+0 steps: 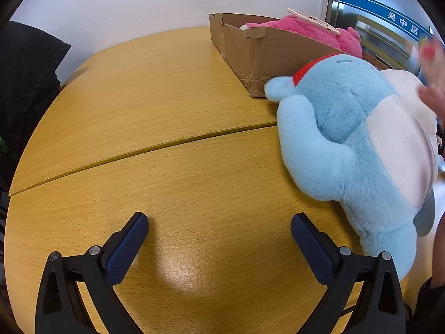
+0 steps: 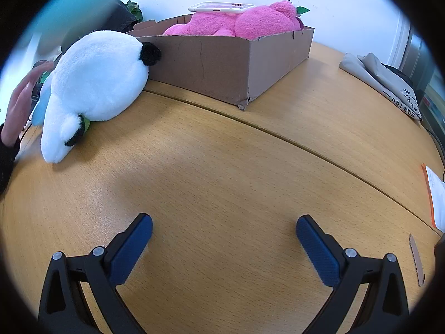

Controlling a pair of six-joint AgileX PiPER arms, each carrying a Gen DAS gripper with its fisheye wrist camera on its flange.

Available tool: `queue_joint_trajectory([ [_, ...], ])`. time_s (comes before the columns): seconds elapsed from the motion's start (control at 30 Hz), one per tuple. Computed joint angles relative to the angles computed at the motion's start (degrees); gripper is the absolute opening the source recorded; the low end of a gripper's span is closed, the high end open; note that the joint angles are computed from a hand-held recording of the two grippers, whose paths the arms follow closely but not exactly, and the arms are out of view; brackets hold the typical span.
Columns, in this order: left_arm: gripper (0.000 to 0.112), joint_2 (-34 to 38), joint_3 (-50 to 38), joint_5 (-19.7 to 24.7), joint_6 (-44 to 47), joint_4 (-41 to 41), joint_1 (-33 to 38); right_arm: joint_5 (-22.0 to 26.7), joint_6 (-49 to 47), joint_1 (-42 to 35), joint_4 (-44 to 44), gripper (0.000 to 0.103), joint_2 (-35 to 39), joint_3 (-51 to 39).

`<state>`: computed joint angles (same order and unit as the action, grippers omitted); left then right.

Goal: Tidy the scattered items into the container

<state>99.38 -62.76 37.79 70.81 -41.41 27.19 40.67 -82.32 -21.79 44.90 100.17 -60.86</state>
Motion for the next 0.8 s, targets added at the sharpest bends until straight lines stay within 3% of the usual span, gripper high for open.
queue_joint_trajectory([
  [0.8, 0.103, 0.1, -0.3, 0.5, 0.0, 0.3, 0.4, -0.2, -0.1, 0.0, 0.1, 0.103, -0.3, 0.5],
])
